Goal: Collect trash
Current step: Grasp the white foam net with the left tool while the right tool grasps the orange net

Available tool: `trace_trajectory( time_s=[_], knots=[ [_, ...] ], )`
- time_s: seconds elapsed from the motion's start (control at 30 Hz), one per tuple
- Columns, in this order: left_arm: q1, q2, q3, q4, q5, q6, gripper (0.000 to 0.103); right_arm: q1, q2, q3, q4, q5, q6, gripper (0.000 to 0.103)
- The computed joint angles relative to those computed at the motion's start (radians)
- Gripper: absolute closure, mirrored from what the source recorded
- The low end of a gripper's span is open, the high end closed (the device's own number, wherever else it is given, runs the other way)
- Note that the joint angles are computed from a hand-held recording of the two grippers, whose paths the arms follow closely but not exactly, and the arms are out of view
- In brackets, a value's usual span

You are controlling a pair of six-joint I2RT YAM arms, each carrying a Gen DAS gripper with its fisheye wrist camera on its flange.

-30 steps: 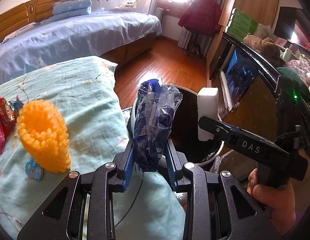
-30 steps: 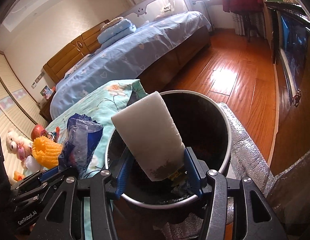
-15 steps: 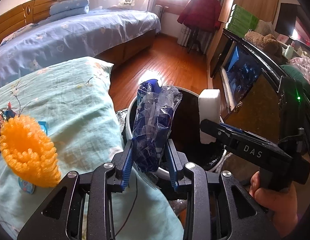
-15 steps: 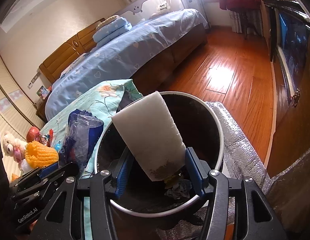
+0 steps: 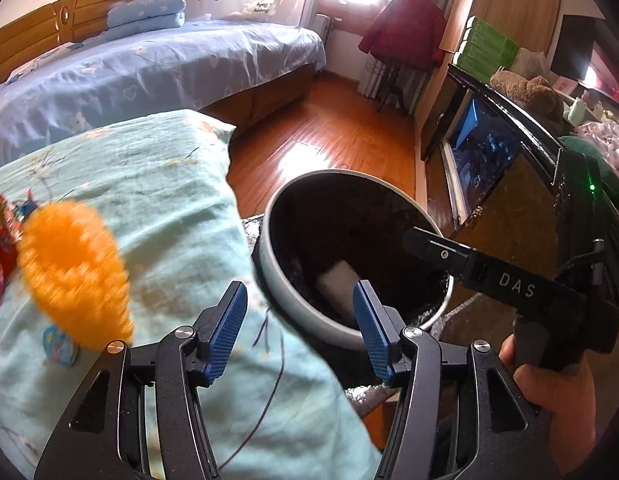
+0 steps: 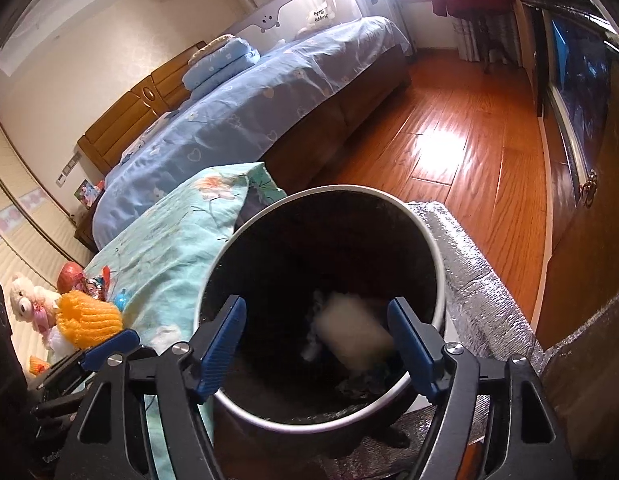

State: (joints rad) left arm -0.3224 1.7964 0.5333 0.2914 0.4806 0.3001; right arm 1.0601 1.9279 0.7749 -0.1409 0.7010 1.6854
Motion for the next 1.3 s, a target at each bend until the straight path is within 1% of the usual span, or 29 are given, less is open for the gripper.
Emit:
trace_trajectory(
  time_s=[0.1, 0.17, 0.27, 0.37, 0.47, 0.73, 0.8, 0.87, 0.9, 1.0, 1.2, 1.3],
  knots=[
    [0.054, -0.042, -0.041, -0.011, 0.038, 0.030, 0.047, 0.028, 0.013, 0.034, -0.025, 0.024, 0.019, 0.023],
    [0.098, -0.070, -0.066, -0.029, 0.073, 0.058, 0.047, 0.043, 0.022, 0.058, -0.039, 0.037, 0.028, 0.023],
    [0.168, -0.101, -0.094, -0.066, 0.116, 0.118, 0.047, 0.073, 0.044, 0.104, -0.064, 0.056, 0.047, 0.022],
    [0.264, -0.117, -0.112, -0.118, 0.164, 0.201, 0.047, 0.098, 0.074, 0.161, -0.089, 0.069, 0.053, 0.022],
    [0.352, -0.110, -0.115, -0.147, 0.189, 0.272, 0.047, 0.121, 0.113, 0.214, -0.099, 0.072, 0.059, 0.021],
    [0.576, -0.044, -0.051, -0.244, 0.235, 0.411, 0.046, 0.135, 0.248, 0.397, -0.091, 0.027, -0.026, 0.021],
    [0.618, -0.031, -0.033, -0.256, 0.241, 0.429, 0.045, 0.139, 0.280, 0.454, -0.107, 0.021, -0.053, 0.021],
    [0.673, -0.002, -0.003, -0.272, 0.250, 0.455, 0.044, 0.139, 0.304, 0.502, -0.124, 0.020, -0.078, 0.018],
    [0.698, 0.016, 0.015, -0.280, 0.254, 0.464, 0.044, 0.138, 0.321, 0.536, -0.136, 0.019, -0.098, 0.015],
    [0.750, 0.057, 0.057, -0.294, 0.255, 0.477, 0.044, 0.136, 0.353, 0.596, -0.145, 0.020, -0.141, 0.014],
    [0.815, 0.133, 0.153, -0.309, 0.245, 0.455, 0.043, 0.117, 0.414, 0.708, -0.156, 0.002, -0.233, 0.014],
    [0.834, 0.163, 0.195, -0.306, 0.242, 0.430, 0.039, 0.104, 0.445, 0.766, -0.164, -0.006, -0.271, 0.014]
  ],
)
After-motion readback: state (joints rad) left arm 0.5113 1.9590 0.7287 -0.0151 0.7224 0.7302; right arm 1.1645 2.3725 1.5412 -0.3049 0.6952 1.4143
